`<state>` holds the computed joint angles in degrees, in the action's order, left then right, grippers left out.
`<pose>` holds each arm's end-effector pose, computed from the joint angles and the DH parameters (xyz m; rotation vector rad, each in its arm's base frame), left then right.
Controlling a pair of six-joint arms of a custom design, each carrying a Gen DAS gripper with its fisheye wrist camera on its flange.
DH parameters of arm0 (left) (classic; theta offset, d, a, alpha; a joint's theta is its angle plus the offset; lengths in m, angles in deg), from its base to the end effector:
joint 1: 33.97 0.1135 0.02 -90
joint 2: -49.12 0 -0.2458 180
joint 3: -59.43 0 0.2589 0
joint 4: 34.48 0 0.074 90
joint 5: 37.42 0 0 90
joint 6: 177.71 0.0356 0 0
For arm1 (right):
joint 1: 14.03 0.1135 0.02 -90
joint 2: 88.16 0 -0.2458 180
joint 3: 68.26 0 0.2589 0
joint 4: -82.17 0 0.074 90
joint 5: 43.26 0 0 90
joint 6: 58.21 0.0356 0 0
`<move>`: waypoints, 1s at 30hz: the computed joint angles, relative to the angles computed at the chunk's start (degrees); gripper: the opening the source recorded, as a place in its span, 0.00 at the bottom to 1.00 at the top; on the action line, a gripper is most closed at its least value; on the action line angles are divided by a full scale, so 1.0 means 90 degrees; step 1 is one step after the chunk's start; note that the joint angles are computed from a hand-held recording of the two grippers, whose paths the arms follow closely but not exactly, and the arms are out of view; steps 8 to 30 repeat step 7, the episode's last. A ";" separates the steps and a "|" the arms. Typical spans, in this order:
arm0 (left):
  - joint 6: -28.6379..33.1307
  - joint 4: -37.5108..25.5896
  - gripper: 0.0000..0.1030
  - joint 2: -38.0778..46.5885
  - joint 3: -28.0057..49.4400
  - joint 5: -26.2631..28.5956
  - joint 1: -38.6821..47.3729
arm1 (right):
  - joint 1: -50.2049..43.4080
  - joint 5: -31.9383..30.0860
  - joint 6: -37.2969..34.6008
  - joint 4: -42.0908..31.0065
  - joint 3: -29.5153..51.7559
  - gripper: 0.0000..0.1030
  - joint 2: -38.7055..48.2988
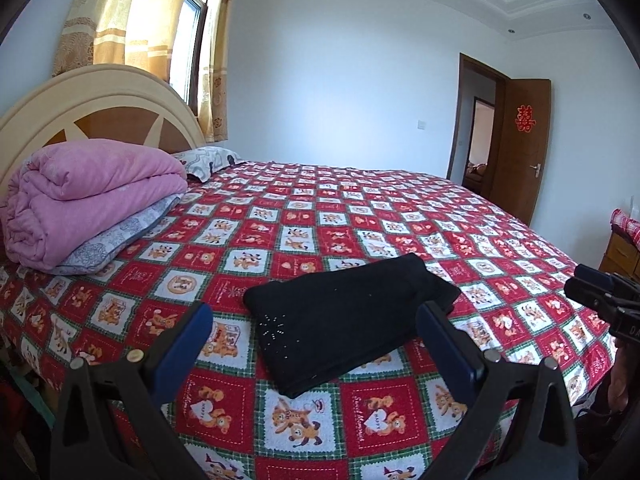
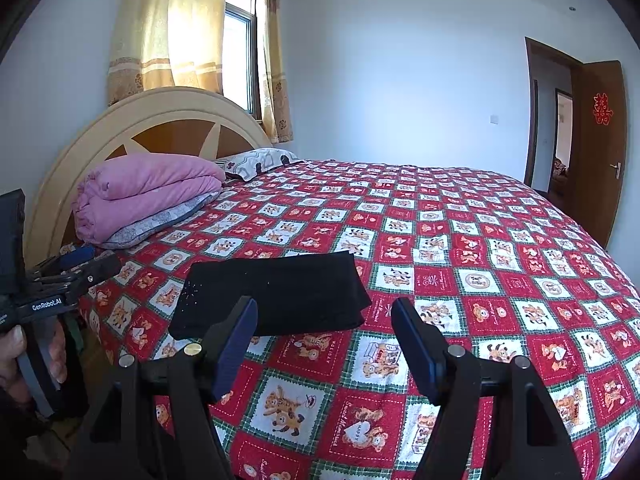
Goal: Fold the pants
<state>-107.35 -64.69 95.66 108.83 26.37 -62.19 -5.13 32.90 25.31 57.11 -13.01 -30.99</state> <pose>0.1868 -0.0824 0.2562 -0.1314 1.9919 -0.0674 0.2380 0.0459 0.2621 -0.4218 1.9936 0.2729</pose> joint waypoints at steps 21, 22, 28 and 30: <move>0.0068 0.0122 1.00 -0.0032 -0.0052 0.0055 -0.0040 | 0.0021 0.0014 -0.0006 0.0020 -0.0054 0.69 0.0019; 0.0068 0.0122 1.00 -0.0032 -0.0052 0.0055 -0.0040 | 0.0021 0.0014 -0.0006 0.0020 -0.0054 0.69 0.0019; 0.0068 0.0122 1.00 -0.0032 -0.0052 0.0055 -0.0040 | 0.0021 0.0014 -0.0006 0.0020 -0.0054 0.69 0.0019; 0.0068 0.0122 1.00 -0.0032 -0.0052 0.0055 -0.0040 | 0.0021 0.0014 -0.0006 0.0020 -0.0054 0.69 0.0019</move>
